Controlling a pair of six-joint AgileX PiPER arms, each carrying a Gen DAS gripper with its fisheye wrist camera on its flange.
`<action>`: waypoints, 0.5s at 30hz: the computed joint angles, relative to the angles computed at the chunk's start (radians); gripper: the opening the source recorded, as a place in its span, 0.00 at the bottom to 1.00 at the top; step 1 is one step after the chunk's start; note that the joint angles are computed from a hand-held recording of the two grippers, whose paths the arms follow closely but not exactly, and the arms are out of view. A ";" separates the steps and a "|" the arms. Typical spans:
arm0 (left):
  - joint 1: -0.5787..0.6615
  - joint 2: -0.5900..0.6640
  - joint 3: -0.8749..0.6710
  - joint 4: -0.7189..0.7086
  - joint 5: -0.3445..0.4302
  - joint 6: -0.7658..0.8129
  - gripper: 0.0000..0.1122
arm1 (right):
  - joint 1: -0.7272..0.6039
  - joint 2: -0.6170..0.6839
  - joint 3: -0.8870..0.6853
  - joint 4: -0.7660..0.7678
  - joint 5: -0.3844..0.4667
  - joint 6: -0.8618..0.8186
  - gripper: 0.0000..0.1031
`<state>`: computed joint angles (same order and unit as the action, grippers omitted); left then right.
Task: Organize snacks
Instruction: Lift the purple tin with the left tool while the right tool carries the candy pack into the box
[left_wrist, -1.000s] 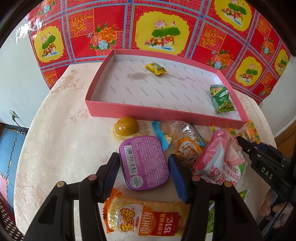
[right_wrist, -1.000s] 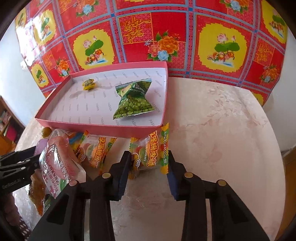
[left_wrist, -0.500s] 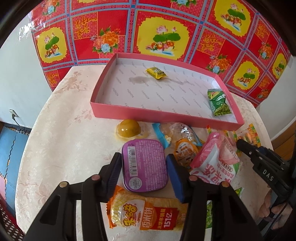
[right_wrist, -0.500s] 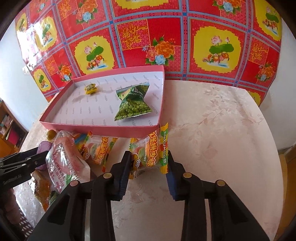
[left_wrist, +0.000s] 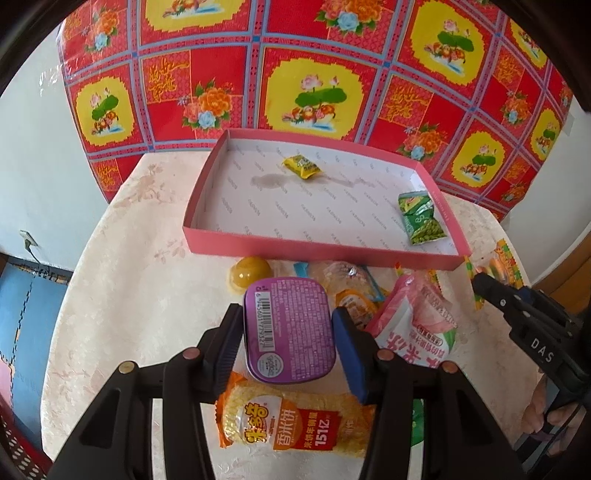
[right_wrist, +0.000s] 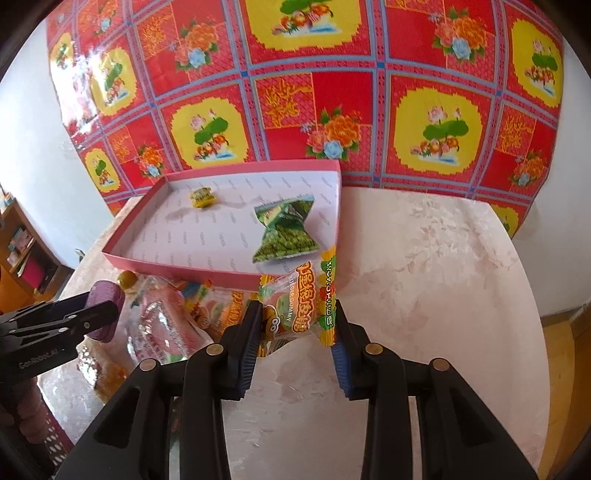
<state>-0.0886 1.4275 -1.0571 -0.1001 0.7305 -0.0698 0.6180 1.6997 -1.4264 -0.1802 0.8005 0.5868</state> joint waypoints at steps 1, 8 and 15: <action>0.000 0.001 -0.006 0.001 0.001 0.001 0.46 | -0.001 0.002 -0.007 0.006 0.000 -0.008 0.35; -0.001 0.010 -0.067 0.011 0.007 0.004 0.46 | 0.002 0.015 -0.070 0.024 0.013 -0.043 0.35; -0.005 0.033 -0.144 0.024 0.017 0.009 0.46 | -0.012 0.048 -0.163 0.033 0.034 -0.083 0.35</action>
